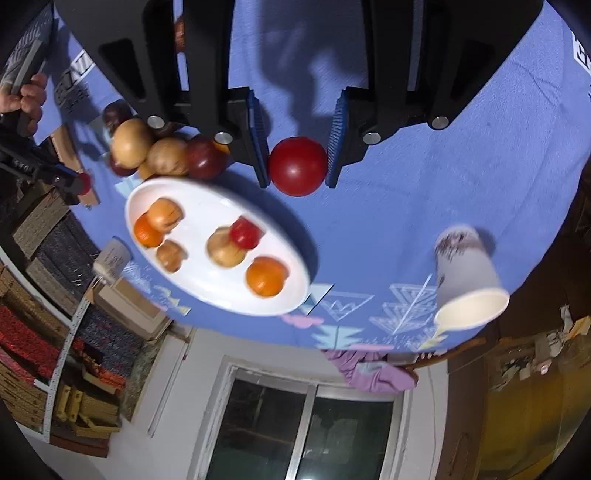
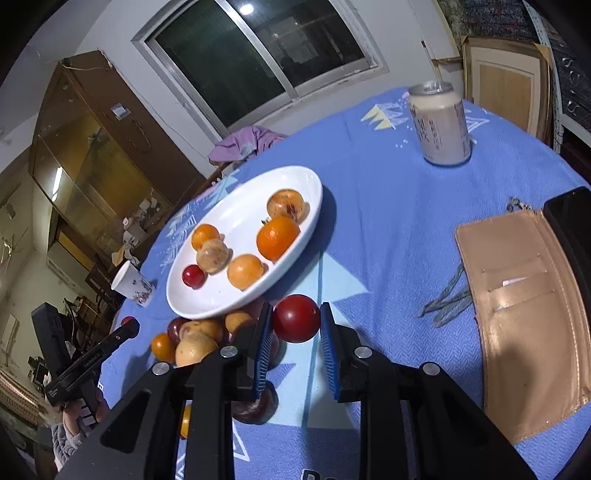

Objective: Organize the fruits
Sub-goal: 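Carry the tomato to the plate while the right tool carries a red plum there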

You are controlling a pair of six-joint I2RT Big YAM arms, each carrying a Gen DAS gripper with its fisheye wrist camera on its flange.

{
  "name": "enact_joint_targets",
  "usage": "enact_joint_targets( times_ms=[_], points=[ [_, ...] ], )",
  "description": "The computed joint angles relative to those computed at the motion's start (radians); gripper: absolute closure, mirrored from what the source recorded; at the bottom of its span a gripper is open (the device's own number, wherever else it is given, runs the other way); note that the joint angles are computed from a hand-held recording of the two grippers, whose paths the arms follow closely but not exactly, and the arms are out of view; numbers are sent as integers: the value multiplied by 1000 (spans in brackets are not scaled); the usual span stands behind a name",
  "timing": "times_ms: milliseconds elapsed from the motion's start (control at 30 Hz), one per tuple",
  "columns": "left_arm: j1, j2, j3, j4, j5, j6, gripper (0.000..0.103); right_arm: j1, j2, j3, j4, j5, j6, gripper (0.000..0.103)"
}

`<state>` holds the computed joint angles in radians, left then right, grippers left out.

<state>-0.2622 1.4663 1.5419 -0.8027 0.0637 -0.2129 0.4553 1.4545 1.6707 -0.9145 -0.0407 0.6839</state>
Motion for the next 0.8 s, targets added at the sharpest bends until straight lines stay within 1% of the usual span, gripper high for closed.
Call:
enact_joint_targets(
  times_ms=[67, 133, 200, 300, 433, 533, 600, 667, 733, 767, 800],
  points=[
    [-12, 18, 45, -15, 5, 2, 73, 1, 18, 39, -9, -8, -14, 77],
    [-26, 63, 118, -49, 12, 8, 73, 8, 59, 110, -47, -2, -46, 77],
    [-41, 118, 194, -76, -6, 15, 73, 15, 113, 195, -88, 2, -78, 77],
    [-52, 192, 278, -100, 21, -6, 73, 30, 209, 336, -158, -14, -125, 77],
    [-60, 267, 347, -118, 17, -6, 73, 56, 342, 514, -243, -33, -187, 77],
    [-43, 323, 403, -142, 23, -37, 73, 72, 446, 658, -315, -10, -226, 77],
    [-34, 357, 440, -161, 23, -35, 73, 78, 502, 737, -359, 21, -244, 77],
    [-28, 377, 459, -167, 33, -27, 73, 78, 562, 825, -409, 30, -260, 77],
    [-27, 379, 454, -152, 30, -29, 59, 77, 606, 889, -441, 36, -267, 77],
    [-25, 374, 442, -131, 45, -31, 52, 76, 621, 911, -452, 36, -271, 75],
    [-24, 373, 438, -121, 56, -29, 48, 76, 619, 898, -438, 39, -271, 75]
  ],
)
